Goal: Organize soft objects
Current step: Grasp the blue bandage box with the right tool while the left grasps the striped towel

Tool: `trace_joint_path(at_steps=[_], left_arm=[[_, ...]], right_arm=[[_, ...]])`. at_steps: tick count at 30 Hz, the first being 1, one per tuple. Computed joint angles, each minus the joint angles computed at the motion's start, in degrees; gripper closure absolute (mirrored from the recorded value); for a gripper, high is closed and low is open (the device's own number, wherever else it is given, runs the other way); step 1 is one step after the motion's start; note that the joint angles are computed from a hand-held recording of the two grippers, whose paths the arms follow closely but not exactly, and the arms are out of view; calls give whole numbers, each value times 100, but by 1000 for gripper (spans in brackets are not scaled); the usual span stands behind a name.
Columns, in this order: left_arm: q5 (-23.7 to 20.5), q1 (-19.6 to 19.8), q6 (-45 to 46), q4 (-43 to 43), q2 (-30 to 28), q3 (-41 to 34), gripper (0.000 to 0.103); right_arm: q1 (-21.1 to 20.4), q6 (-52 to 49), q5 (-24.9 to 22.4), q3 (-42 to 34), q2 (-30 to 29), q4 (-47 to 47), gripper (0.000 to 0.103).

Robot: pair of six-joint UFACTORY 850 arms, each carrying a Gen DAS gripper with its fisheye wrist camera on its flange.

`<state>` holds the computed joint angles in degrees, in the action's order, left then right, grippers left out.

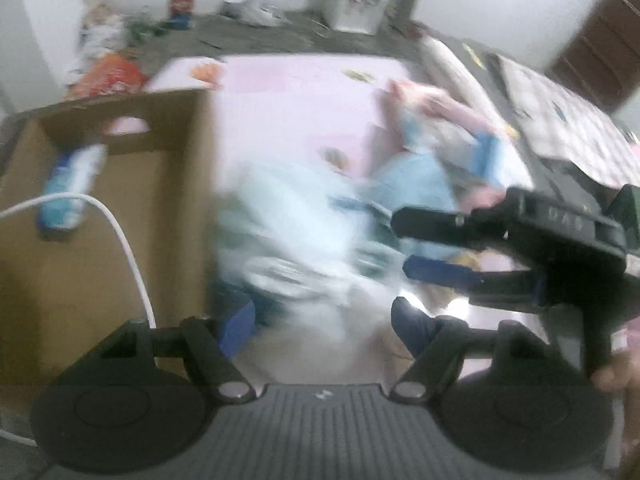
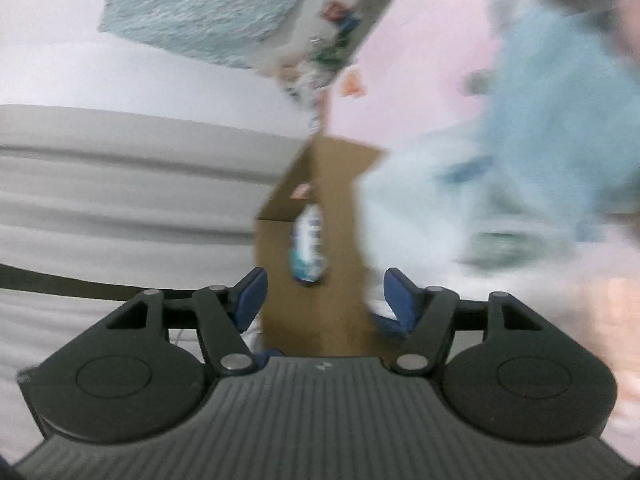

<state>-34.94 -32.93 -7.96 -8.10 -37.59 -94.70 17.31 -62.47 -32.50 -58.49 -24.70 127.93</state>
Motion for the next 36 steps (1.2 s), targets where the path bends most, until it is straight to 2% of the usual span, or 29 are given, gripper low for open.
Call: trace_joint_path(at_steps=[4,8,13,15,18,23,25,29,33,36], left_arm=[[-323,-363,-65,-328,-360,-289,26],[-786,-685,-569,2,-933,-820,26],[-1052,-887,-1510,272,-1630,-1370,27],[-1304,-947,-1954,470,-1968,-1717,29],[-1394,-994,-2277,620,-2220,-1933,34],[-1550,-1041,-2448,838,-2554,-2284,41],[-1688,-1049,-2387,823,-2716,-2479,43],[-1849,-1084,-2371,940,-2899,-2689,49],[-1741,-1129,-2404,1046,-2935,-2705,49],[-1663,-1156,-2421,1090,-2904,-2644,56]], right_arm=[[-405,575,229,877,591,-859,36],[-718,1251,271,1354,781,-1647,36],[-1011,1380,123,1526,735,-2044,36],[-1047,1321,124,1469,655,-2089,36],[-1267,1362,225,1357,661,-2571,36],[-1629,980,746,712,546,-3893,35],[-1715,638,966,279,358,-4531,30],[-1855,-4,1092,-603,-94,-5720,22],[-2013,-541,720,-1443,-617,-6777,13],[-2156,-480,38,-2233,-1218,-7582,8]])
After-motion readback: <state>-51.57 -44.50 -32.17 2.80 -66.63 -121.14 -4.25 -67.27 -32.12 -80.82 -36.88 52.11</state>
